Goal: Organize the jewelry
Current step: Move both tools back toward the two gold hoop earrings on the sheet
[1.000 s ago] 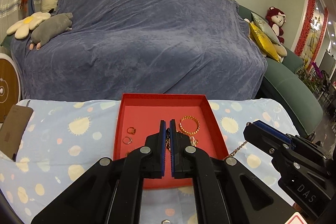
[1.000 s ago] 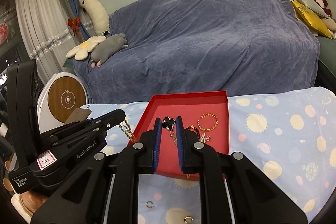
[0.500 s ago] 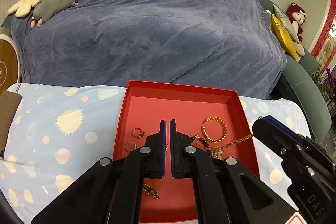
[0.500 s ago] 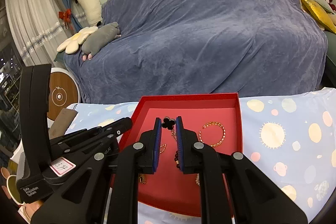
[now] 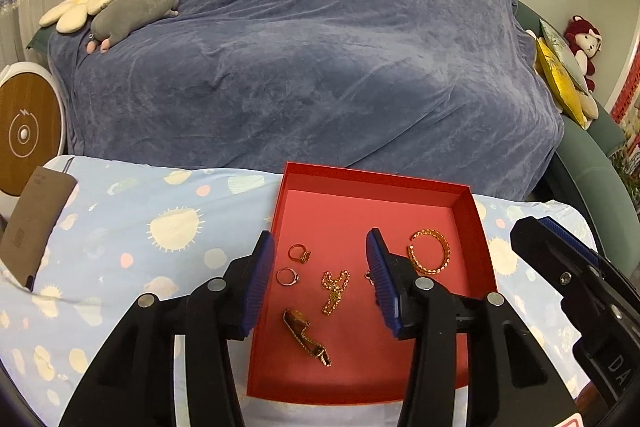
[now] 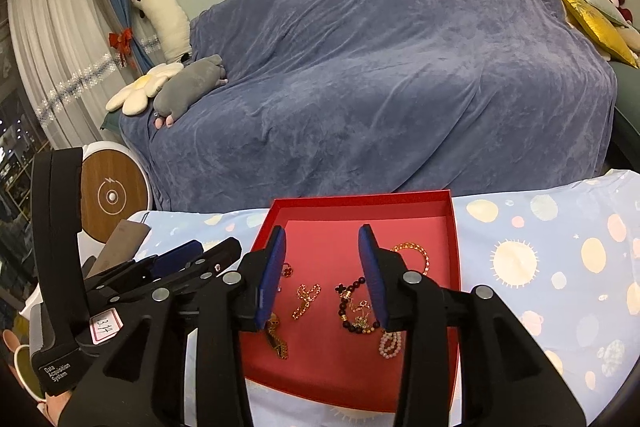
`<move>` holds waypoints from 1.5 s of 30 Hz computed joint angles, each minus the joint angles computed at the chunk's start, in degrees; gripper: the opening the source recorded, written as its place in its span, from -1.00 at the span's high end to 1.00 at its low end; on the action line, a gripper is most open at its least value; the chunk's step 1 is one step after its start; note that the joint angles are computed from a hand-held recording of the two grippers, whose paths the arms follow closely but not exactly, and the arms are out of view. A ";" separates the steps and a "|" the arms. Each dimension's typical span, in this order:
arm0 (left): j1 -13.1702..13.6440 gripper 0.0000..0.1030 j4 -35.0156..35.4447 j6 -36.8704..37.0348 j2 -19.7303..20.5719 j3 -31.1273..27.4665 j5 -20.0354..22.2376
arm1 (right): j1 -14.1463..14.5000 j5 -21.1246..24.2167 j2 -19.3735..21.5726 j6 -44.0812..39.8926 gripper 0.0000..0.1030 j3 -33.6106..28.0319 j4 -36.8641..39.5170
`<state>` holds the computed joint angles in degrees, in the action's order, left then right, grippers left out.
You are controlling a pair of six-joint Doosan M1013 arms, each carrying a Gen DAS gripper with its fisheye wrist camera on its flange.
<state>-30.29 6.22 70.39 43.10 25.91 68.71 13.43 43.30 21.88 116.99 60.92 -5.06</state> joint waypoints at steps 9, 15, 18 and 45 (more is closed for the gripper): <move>-0.90 -0.01 1.02 -1.36 -7.63 11.11 -3.27 | 1.66 -0.19 -6.10 -0.36 0.28 5.86 -3.47; -1.89 -0.01 2.34 -2.46 -13.60 21.39 -7.42 | 1.99 -1.37 -11.28 0.45 0.27 12.93 -3.07; -2.39 -0.01 3.66 -3.11 -16.27 26.23 -8.91 | 2.17 -1.05 -13.11 1.70 0.27 15.67 -2.97; -2.82 -0.10 1.94 0.27 -21.57 40.35 -9.98 | 4.45 4.15 -11.15 -1.62 0.28 25.77 -2.16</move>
